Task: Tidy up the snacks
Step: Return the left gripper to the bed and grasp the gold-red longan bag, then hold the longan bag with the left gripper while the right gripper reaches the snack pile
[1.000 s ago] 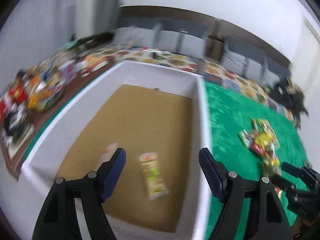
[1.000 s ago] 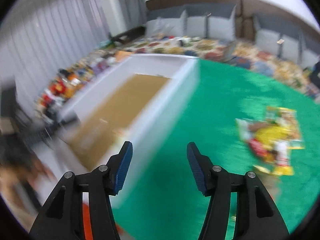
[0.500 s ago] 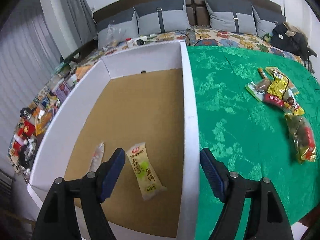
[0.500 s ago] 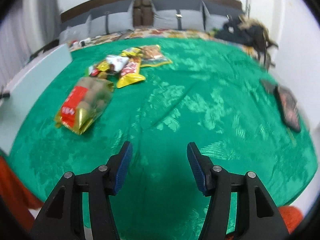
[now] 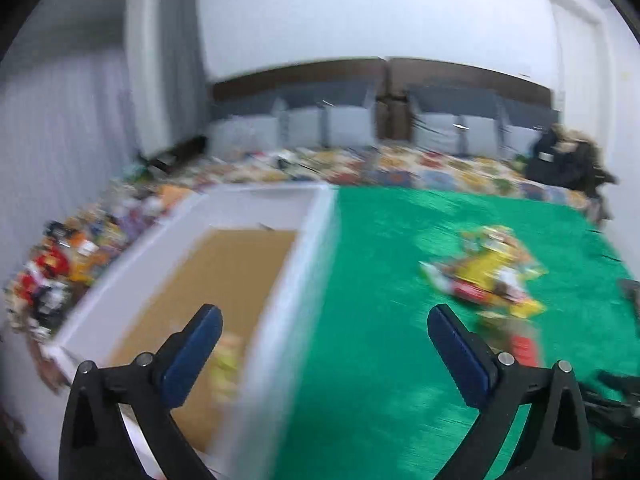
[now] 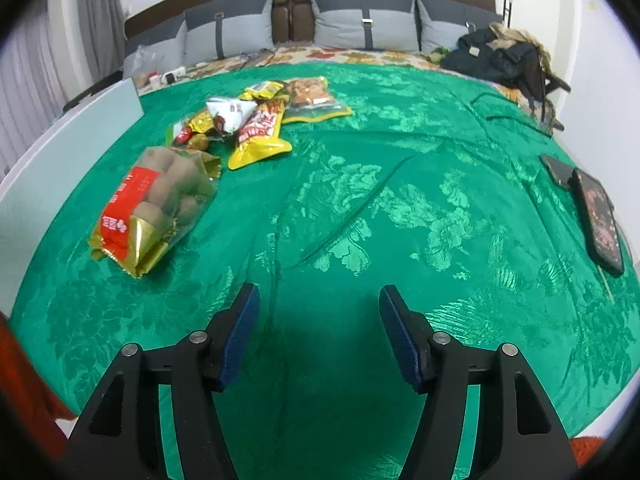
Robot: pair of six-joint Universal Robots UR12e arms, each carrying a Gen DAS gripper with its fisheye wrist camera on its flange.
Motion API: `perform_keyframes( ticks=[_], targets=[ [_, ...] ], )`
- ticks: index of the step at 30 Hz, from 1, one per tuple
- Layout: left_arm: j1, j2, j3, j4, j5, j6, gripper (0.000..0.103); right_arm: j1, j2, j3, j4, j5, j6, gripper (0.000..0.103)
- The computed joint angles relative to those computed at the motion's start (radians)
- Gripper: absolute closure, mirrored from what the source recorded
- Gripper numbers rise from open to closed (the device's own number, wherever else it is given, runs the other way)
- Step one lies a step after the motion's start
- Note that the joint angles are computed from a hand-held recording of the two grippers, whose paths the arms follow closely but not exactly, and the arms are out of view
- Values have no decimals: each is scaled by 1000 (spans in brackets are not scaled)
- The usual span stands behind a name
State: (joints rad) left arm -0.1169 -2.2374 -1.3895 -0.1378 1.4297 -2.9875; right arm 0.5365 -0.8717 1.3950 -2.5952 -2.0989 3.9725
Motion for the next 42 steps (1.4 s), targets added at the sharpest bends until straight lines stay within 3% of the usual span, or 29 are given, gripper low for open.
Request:
perform_keyframes(
  ticks=[3, 11, 14, 20, 25, 28, 32, 34, 37, 42],
  targets=[
    [-11, 3, 1, -142, -103, 21, 1, -4, -8, 13, -11, 9, 19, 37],
    [-46, -23, 50, -406, -261, 158, 1, -21, -34, 57, -19, 31, 90, 37],
    [-60, -41, 97, -501, -286, 184, 1, -26, -42, 72, -24, 44, 123, 37],
    [-95, -106, 227, -708, -252, 223, 2, -31, -48, 86, -47, 61, 142, 37],
    [-136, -152, 293, -688, -148, 227, 2, -29, -45, 80, -39, 58, 135, 34],
    [-160, -199, 369, -751, -58, 218, 2, -28, -42, 74, -31, 54, 128, 32],
    [-175, -239, 407, -758, 35, 201, 3, -27, -42, 73, -30, 55, 127, 32],
    [-172, -246, 411, -758, 30, 190, 11, -27, -41, 72, -31, 55, 128, 32],
    [-162, -241, 397, -747, -22, 173, 36, -27, -39, 70, -30, 57, 129, 31],
    [-150, -209, 333, -694, -43, 189, 40, -29, -41, 75, -40, 65, 129, 31]
  ],
)
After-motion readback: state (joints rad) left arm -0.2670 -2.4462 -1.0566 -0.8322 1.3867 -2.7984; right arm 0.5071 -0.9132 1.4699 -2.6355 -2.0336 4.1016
